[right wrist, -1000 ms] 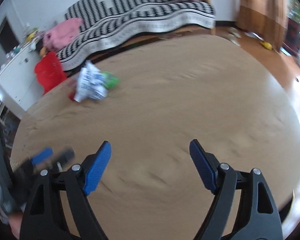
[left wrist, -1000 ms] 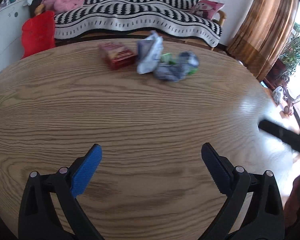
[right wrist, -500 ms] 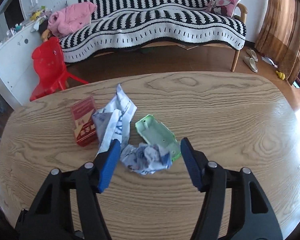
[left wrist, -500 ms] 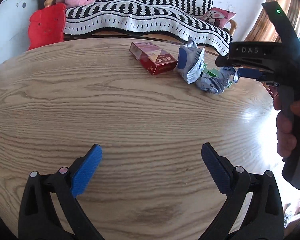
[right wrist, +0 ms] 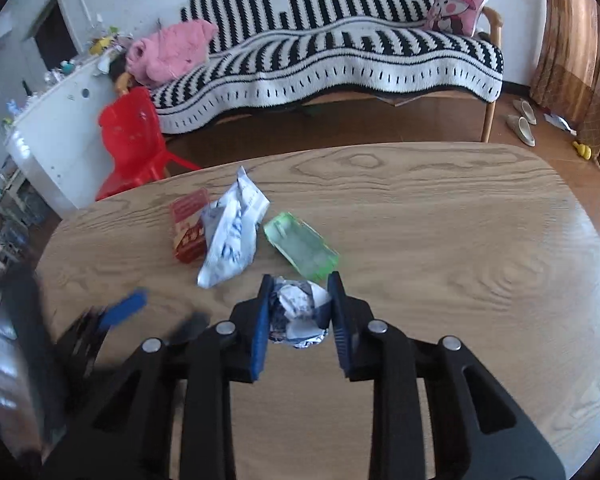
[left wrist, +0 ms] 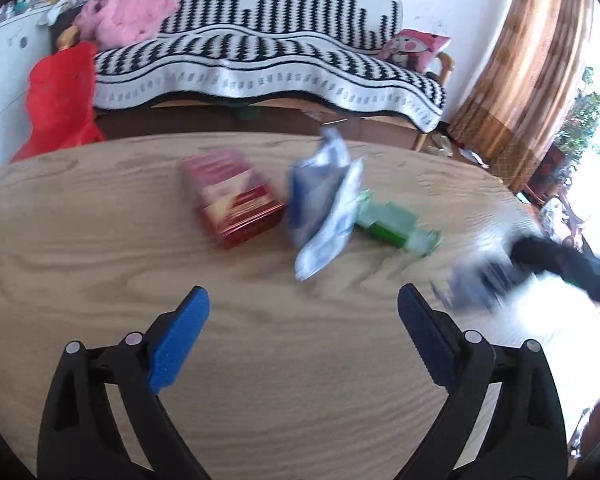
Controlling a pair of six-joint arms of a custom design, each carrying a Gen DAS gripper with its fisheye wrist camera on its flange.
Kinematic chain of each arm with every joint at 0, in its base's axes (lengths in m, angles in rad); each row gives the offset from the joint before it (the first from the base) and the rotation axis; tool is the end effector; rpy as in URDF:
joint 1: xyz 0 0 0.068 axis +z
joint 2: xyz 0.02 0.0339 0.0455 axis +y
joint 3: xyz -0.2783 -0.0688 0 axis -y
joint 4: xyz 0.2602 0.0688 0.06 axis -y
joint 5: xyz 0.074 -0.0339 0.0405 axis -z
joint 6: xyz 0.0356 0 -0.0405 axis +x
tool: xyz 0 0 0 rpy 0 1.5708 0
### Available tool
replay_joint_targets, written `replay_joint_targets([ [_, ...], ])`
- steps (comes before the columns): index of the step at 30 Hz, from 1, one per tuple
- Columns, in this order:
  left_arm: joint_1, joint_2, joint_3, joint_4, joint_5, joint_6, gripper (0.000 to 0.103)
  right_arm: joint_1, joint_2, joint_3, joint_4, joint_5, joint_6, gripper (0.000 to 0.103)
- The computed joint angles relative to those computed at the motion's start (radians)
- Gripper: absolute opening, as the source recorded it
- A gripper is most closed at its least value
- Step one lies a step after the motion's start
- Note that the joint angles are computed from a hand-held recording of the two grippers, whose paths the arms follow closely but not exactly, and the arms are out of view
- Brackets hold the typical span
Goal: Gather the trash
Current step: 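Grasp the white-blue wipes packet with the left tool while the right tool grasps crumpled foil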
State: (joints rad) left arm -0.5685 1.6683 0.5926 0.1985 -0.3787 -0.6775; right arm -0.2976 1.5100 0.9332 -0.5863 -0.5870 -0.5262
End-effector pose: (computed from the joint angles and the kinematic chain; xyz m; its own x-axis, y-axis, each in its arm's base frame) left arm 0.2531 -0.1461 0.1077 -0.6936 -0.2480 -0.6763 -0.1716 0.9687 -0.1792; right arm 0.2878 -0.0677 0.2045 -0.7761 -0.1994 -0.5982 -0.4113 0.8792 0.2405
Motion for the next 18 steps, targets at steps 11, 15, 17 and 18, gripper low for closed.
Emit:
replay_joint_targets([
  [11, 0.023, 0.225, 0.249, -0.080, 0.017, 0.001, 0.053, -0.462, 0.135, 0.062, -0.276, -0.120, -0.456, 0.028],
  [15, 0.045, 0.248, 0.261, -0.083, 0.042, -0.035, 0.029, -0.552, 0.179, 0.081, -0.329, -0.118, -0.557, 0.028],
  [17, 0.036, 0.244, 0.261, -0.093, 0.023, -0.040, 0.019, -0.570, 0.191, 0.089, -0.337, -0.108, -0.571, 0.028],
  [18, 0.029, 0.241, 0.264, -0.105, 0.011, -0.044, 0.018, -0.582, 0.196, 0.096, -0.342, -0.104, -0.576, 0.028],
])
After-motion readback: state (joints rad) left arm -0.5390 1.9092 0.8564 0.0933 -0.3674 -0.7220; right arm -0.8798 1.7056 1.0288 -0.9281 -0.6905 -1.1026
